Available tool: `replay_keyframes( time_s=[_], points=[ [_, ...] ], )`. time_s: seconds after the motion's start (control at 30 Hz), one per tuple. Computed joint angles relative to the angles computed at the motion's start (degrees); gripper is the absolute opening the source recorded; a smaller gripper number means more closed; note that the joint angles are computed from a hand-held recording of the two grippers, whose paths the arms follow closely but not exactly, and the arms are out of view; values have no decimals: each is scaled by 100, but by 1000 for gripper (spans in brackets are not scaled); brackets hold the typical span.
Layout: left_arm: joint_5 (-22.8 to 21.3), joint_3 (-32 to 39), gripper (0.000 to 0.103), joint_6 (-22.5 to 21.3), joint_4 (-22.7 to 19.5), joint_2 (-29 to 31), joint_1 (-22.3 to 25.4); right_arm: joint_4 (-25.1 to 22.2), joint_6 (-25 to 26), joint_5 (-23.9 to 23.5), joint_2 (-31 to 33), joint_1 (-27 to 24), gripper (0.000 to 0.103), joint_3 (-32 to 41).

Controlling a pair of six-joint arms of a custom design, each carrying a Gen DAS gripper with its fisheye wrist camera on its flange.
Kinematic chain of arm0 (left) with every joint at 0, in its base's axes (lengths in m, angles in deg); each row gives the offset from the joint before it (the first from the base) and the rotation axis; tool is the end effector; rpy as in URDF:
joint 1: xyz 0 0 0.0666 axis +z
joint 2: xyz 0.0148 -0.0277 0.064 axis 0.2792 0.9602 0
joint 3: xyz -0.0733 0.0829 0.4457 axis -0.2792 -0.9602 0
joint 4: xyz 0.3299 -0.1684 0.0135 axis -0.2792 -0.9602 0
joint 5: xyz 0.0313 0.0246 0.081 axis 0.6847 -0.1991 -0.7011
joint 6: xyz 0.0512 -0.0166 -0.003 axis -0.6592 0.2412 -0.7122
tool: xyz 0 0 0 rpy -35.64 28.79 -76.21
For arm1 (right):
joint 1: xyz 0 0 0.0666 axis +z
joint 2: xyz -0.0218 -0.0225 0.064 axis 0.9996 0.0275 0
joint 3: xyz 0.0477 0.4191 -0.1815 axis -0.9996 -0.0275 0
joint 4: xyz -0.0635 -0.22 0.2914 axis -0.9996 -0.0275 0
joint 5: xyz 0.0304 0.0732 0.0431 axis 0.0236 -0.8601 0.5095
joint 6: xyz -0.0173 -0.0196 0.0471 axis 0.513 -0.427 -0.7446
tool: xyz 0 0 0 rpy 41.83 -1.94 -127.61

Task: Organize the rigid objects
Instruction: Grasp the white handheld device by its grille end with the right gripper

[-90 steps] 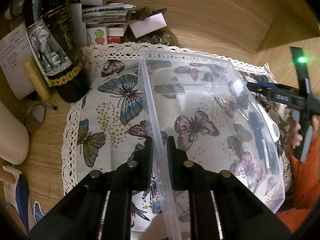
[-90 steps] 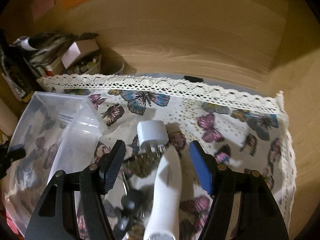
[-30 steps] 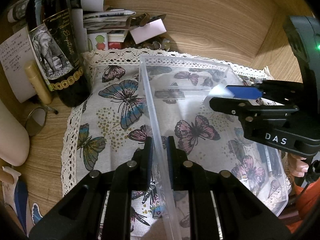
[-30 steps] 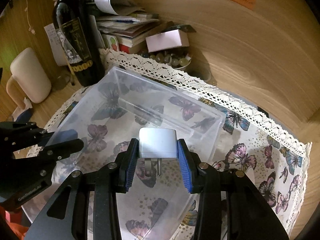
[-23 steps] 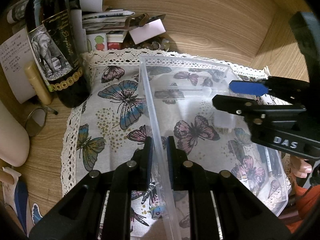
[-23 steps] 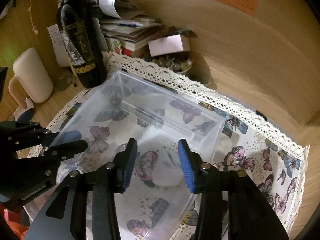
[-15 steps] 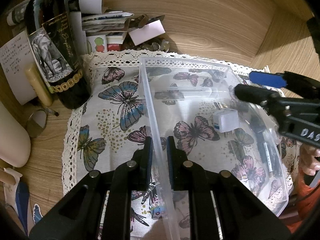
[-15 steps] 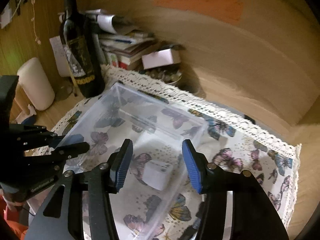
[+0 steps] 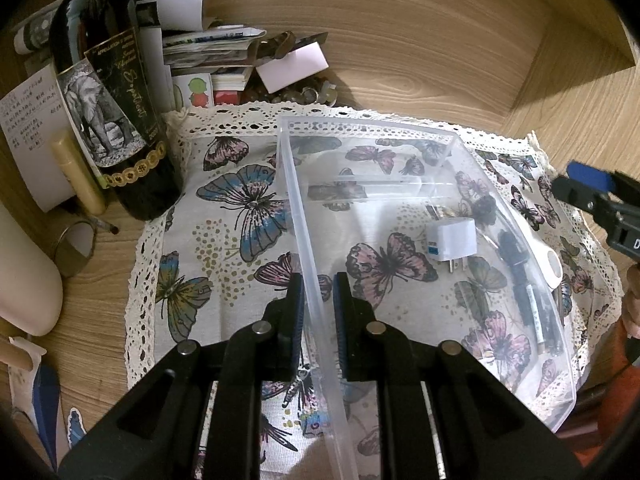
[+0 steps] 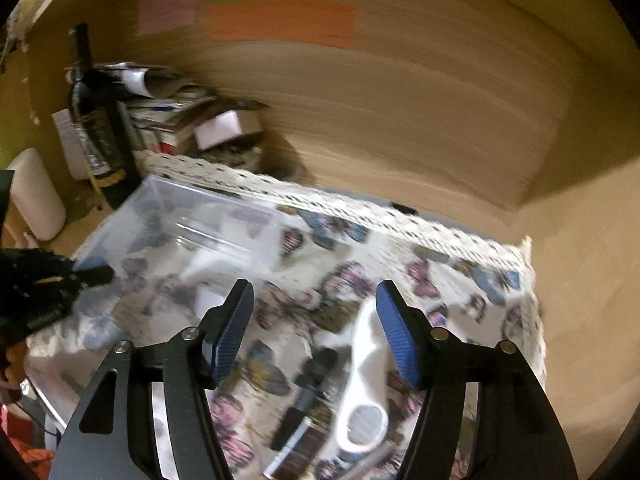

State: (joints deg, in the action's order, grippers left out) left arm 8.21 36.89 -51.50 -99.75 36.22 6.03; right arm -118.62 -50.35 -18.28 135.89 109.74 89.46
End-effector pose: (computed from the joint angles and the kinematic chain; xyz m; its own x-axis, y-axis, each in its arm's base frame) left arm 0.6266 -0.1199 0.4753 -0.7815 0.1761 -0.5985 0.3126 0.9408 -0.1314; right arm 0.5939 0.2236 0.5181 -0.6642 -0.1952 -0.7217 -0.1798 0.9787 -0.0992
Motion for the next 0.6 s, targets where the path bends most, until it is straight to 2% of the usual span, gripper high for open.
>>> replay_keyframes(
  time_s=[0.37, 0.6],
  points=[
    [-24, -12, 14, -13, 5, -15, -14, -21, -591, -58, -269, -275, 61, -864],
    [-28, -19, 14, -22, 11, -17, -14, -214, -824, -311, -115, -412, 61, -1030]
  ],
)
